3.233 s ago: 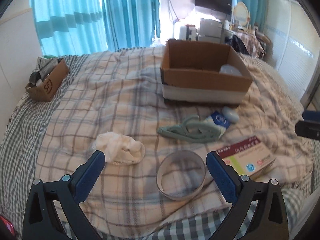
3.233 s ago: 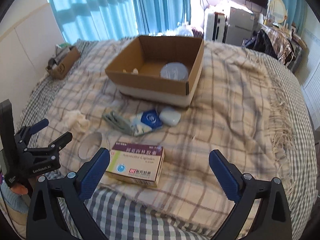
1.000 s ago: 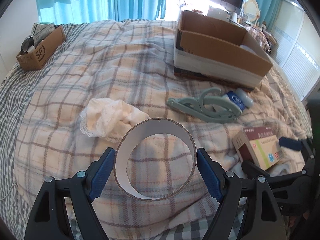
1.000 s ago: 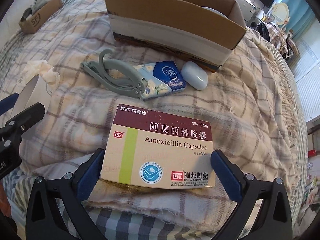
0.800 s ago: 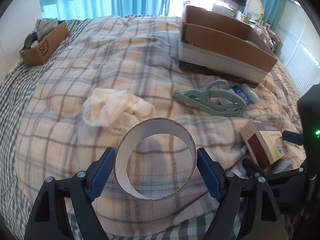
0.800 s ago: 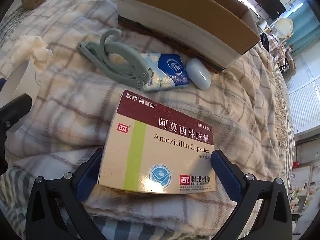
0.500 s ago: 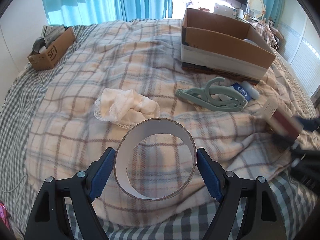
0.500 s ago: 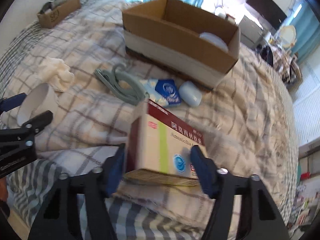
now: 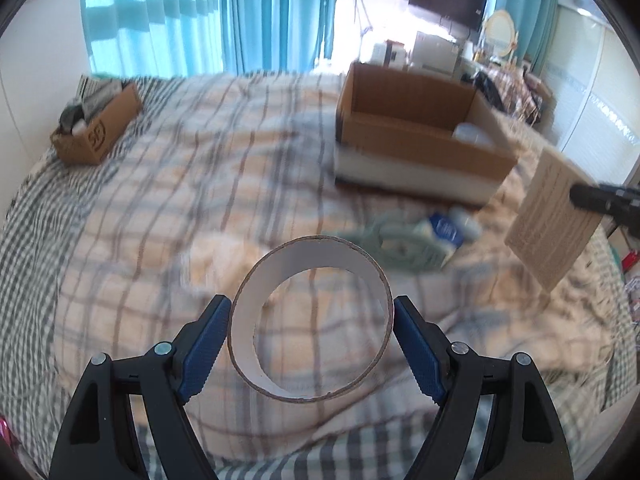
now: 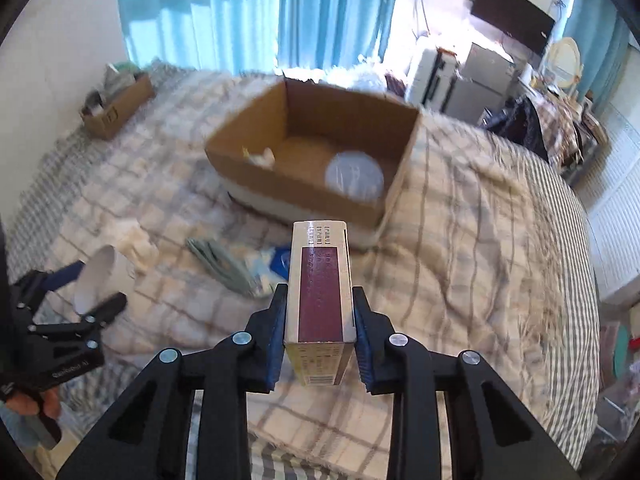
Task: Organize objects
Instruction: 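Carry the tape roll into the box with the left tool while the right tool drops the Amoxicillin box in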
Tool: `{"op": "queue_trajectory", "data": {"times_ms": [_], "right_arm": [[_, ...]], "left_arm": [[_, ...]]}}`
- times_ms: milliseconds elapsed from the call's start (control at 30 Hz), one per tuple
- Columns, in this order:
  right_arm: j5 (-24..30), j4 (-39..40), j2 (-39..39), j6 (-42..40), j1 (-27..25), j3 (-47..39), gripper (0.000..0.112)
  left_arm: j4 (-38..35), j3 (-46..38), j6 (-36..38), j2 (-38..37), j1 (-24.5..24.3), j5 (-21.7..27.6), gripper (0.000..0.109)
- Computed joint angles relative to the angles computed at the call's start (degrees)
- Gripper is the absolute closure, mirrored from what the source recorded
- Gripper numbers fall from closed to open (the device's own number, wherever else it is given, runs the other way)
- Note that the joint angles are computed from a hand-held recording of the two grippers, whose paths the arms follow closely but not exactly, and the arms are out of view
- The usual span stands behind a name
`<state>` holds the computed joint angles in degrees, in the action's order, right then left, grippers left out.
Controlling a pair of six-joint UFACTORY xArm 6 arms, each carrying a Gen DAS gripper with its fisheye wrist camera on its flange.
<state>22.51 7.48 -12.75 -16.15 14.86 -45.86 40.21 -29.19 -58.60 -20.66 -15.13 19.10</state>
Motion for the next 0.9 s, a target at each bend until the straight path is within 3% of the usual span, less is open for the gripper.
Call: {"op": "queue_trajectory", "data": {"times_ms": [200, 367, 533, 767, 900], "right_arm": [[0.39, 6.97, 2.1, -10.37, -1.17, -10.07, 0.084], [1.15, 16.36, 11.56, -16.19, -2.58, -22.14, 0.084], [1.17, 20.79, 22.55, -19.8, -3.38, -32.99, 0.084], [3.17, 25.05, 34.77, -23.85, -4.6, -42.78, 0.084], [4.39, 29.45, 38.29, -25.68, -5.39, -46.12, 0.079]], "left_arm": [[-3.15, -12.17, 5.18, 5.47, 1.67, -0.67, 0.026], [-6.08, -27.37, 11.29, 16.71, 2.09, -1.47, 0.025], [-4.37, -41.51, 12.01, 29.55, 2.6, -1.52, 0.025], [-9.86, -52.35, 18.52, 43.44, 2.67, -1.85, 0.025], [-14.78, -53.98, 23.19, 46.95, 2.32, -3.54, 0.024]]}}
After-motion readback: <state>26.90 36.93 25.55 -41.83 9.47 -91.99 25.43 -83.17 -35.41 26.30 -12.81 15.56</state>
